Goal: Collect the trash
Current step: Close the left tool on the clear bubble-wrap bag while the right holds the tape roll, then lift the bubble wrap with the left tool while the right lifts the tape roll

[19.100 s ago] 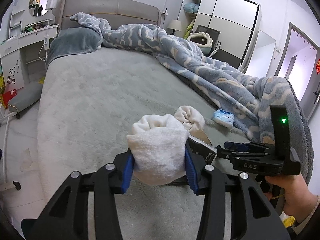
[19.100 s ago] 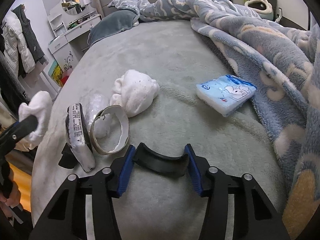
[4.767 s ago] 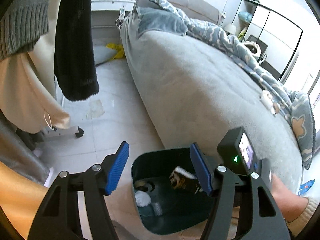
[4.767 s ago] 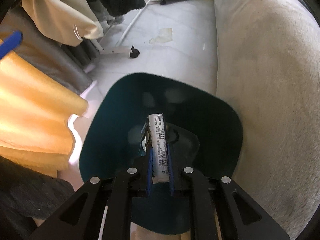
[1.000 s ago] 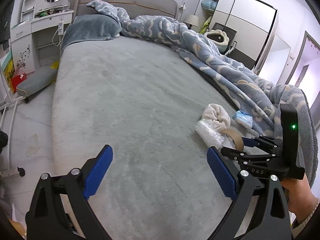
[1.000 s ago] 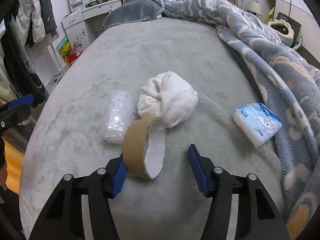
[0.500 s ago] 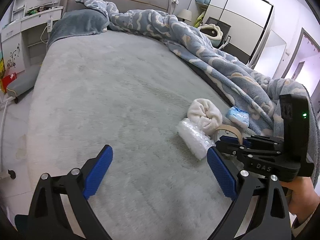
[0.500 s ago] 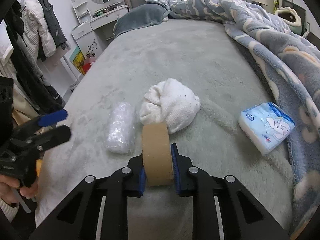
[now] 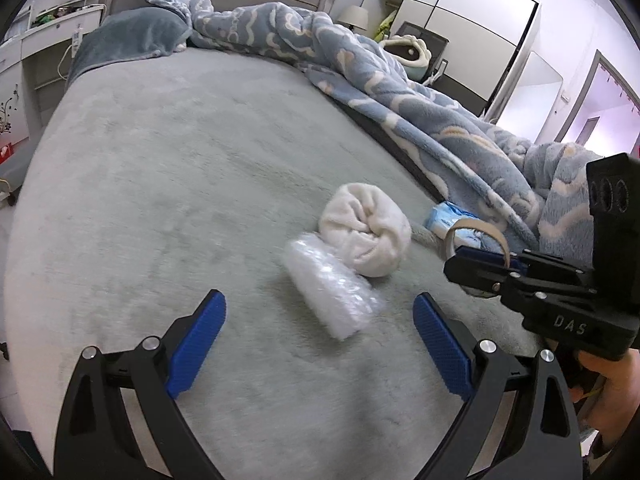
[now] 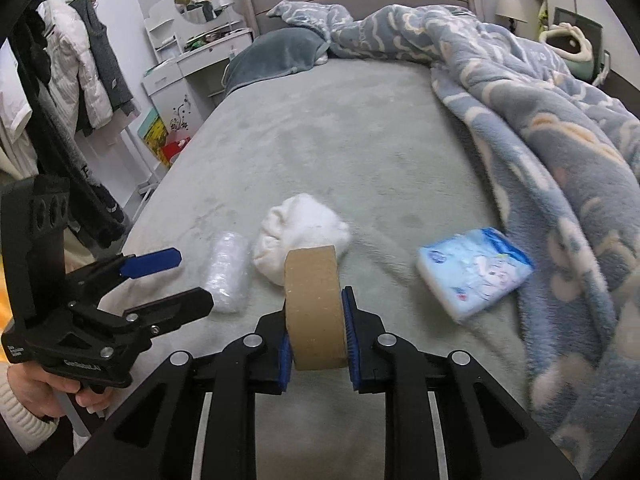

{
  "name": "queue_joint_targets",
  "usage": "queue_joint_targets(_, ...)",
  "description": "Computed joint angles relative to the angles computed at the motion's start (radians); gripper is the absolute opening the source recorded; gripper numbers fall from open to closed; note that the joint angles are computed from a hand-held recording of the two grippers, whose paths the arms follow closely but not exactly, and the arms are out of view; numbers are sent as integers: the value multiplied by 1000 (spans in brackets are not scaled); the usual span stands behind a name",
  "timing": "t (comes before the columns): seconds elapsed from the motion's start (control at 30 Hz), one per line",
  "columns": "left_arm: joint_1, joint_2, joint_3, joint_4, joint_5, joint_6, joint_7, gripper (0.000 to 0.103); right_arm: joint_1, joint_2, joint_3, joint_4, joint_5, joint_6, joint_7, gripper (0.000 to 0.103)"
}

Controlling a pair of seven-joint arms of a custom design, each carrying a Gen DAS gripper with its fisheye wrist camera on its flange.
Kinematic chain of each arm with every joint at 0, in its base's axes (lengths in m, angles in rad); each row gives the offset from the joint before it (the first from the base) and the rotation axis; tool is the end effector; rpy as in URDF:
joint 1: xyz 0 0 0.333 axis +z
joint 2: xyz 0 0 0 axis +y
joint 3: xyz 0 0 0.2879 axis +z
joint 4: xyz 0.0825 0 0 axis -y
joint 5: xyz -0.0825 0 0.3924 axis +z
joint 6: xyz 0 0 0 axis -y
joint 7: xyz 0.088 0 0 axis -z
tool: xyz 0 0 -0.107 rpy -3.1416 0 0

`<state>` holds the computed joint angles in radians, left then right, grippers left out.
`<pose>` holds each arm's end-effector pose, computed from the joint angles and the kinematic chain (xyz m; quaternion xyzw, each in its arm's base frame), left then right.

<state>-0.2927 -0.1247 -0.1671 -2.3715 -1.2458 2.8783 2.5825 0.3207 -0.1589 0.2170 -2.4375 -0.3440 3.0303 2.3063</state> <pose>0.4842 -0.1798 0.3832 -0.5243 0.7501 -0.3964 0.0727 0.4350 0.2907 0.4136 -0.7014 0.6093 -0.1478 0.3390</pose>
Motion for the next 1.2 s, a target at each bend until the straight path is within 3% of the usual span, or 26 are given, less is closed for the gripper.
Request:
queue_joint_targets(0.1, -3, 18, -10, 12, 20, 4, -31, 92, -12, -19, 7, -19, -17, 0, 9, 22)
queue_joint_targets(0.33, 10, 66, -35, 25, 230, 42, -284, 83, 2, -46, 0, -51, 7, 3, -49, 22)
queue_joint_targets(0.5, 16, 83, -45, 23, 360, 84, -430, 69, -2, -67, 3, -76, 34, 10, -74, 22)
queue_joint_targets(0.67, 15, 84, -44, 17, 406, 108, -487, 59, -4, -74, 7, -81, 53, 7, -93, 22)
queue_joint_targets(0.7, 14, 84, -43, 17, 404, 109, -485, 57, -3, -75, 5, -82, 60, 8, -97, 22)
queue_joint_targets(0.73, 8, 82, -40, 19, 359, 108, -442, 44, -8, -75, 10, -83, 59, 11, -93, 22)
queue_joint_targets(0.77, 3, 79, -35, 25, 300, 96, -385, 40, -13, -75, 15, -81, 58, 10, -88, 22)
queue_joint_targets(0.9, -1, 60, -27, 22, 174, 67, -268, 38, -18, -71, 22, -74, 64, 11, -72, 22)
queue_joint_targets(1.2, -15, -23, -2, -53, 217, 54, -240, 38, -31, -65, 56, -46, 33, -12, 19, 22)
